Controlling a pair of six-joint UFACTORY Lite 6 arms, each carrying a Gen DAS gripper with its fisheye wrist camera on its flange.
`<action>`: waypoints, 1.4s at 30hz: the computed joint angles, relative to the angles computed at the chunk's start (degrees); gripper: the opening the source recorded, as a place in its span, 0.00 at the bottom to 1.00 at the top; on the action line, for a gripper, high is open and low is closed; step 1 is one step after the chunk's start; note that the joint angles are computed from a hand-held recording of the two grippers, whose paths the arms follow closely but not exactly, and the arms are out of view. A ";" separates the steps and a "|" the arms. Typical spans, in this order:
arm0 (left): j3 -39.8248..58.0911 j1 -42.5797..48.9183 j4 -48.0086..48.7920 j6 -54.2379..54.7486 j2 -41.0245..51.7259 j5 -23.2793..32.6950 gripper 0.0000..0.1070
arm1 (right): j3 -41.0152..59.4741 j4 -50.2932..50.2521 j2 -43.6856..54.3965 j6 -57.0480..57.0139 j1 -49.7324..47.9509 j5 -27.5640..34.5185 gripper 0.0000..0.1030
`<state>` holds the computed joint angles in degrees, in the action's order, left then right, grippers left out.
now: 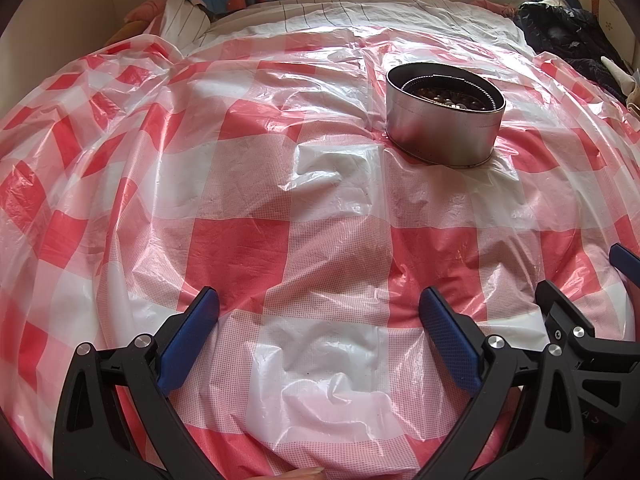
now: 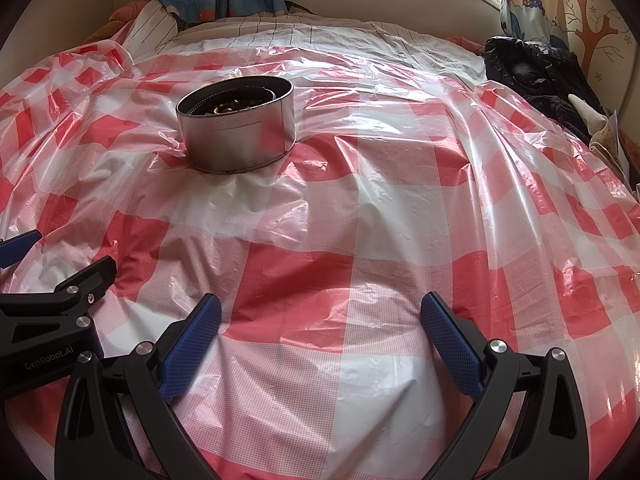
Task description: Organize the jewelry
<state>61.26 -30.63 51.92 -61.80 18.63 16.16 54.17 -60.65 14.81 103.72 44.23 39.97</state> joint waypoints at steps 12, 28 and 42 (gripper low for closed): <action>0.00 -0.03 -0.28 0.26 -0.08 0.05 0.89 | 0.07 0.03 0.05 -0.02 -0.02 -0.01 0.93; -0.37 0.20 0.00 0.25 -0.38 0.12 0.89 | 0.05 -0.07 0.08 0.05 -0.01 0.09 0.93; -6.66 0.24 4.90 -4.13 -5.74 -1.62 0.89 | -3.68 -0.31 -3.45 5.27 3.95 1.53 0.93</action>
